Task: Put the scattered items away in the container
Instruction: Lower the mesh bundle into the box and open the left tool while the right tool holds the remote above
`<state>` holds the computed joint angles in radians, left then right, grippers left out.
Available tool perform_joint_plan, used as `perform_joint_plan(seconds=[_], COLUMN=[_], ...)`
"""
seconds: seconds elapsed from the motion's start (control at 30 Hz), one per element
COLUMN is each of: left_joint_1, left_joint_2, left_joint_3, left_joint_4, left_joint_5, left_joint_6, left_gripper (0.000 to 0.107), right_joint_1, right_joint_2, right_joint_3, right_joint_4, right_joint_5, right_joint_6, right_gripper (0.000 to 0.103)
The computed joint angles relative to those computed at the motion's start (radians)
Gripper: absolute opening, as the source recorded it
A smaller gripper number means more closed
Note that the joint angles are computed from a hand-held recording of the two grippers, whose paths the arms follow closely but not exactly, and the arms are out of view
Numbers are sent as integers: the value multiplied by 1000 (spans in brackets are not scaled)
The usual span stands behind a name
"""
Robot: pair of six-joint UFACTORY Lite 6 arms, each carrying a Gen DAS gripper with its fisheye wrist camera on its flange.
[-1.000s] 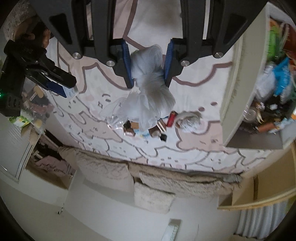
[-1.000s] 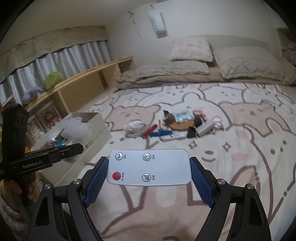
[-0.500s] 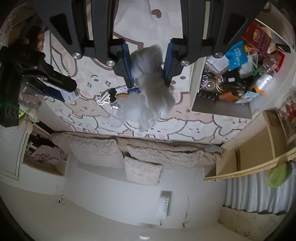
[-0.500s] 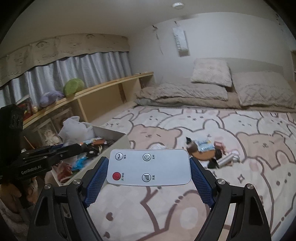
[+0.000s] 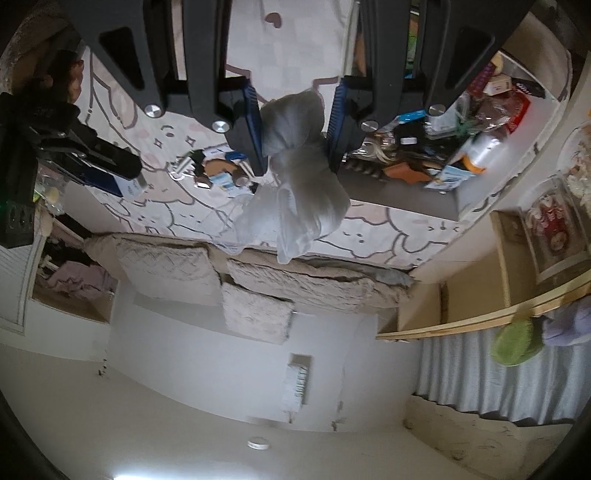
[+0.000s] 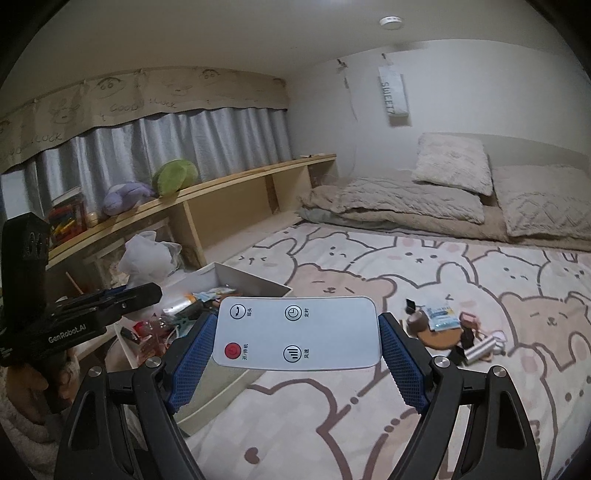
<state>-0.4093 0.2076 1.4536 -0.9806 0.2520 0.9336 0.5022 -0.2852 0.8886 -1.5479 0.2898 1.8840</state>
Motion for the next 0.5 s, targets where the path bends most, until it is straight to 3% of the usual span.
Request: perform_joint_plan(seconds=[0.5], left_joint_1=[205], left_joint_2=[-19], left_joint_3=[27], left_joint_4=[-76], left_joint_5=[34], left_joint_6=[87], left_gripper=[31], right_joint_1=[35], right_joint_2=[193], right_joint_3=[210], right_joint_4=[10], right_joint_5=[-45], right_joint_6=[-17], right_gripper=[87])
